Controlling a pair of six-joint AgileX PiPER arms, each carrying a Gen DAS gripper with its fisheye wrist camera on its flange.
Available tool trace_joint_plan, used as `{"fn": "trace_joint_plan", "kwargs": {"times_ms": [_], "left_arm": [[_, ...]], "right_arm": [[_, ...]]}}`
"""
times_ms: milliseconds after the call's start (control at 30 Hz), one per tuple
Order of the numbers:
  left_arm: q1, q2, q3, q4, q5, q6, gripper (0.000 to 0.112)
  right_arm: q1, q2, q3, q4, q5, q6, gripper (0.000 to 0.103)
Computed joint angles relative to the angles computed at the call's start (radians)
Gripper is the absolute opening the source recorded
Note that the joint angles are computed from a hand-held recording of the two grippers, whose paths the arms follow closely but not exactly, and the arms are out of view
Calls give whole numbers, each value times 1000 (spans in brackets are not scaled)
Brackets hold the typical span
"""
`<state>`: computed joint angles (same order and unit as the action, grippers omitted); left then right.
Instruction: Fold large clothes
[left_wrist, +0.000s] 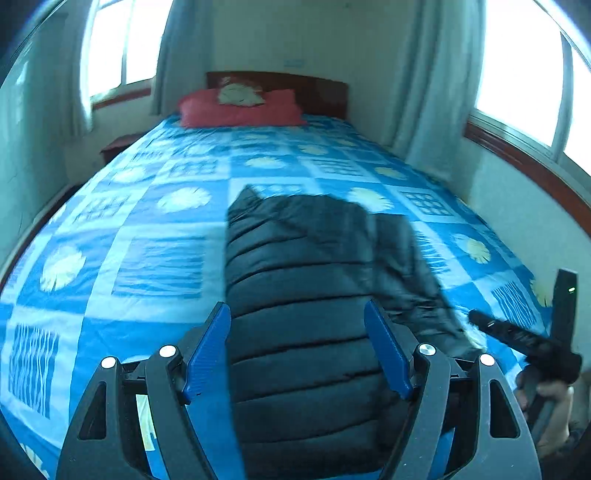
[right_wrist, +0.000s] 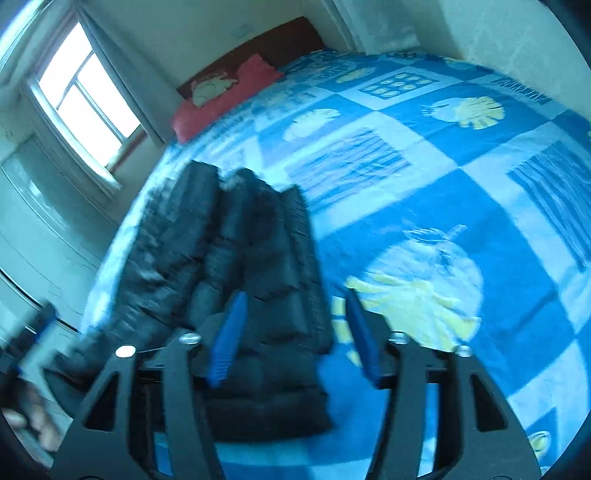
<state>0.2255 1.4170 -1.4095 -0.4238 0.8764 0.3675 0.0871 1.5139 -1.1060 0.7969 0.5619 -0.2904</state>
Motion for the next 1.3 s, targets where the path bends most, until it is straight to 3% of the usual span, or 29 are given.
{"fn": "trace_joint_plan", "kwargs": {"times_ms": [100,267,300,367,500,600,867,1033,1167,1300], "left_arm": [[81,53,30,-57,-7,33,74],[138,104,57,-124,-9,90,74],[146,111,61,-136,-11,103,74],[158,135,48,-167,7,120,74],[151,166,27,-214,30,145,74],[112,191,22,-225,16,155,74],[-10,306,-13,-180,-45,109,76],[0,315,-32,-190,-23,103,76],[-4,278,16,-195,-46,107,75],[-9,228,50,-180,-53,96,74]], "right_arm": [[25,104,-129,76,91,-11,67],[124,263,-345,-88,165,166,66],[140,274,-360,-130,160,192,48],[166,283,-396,-239,162,244,29],[165,269,-405,-395,148,323,20],[142,276,-388,-476,133,347,20],[49,352,-312,-219,65,86,21],[9,320,-285,-122,100,-22,25],[50,201,-249,-387,80,200,43],[121,69,-192,-632,70,395,43]]}}
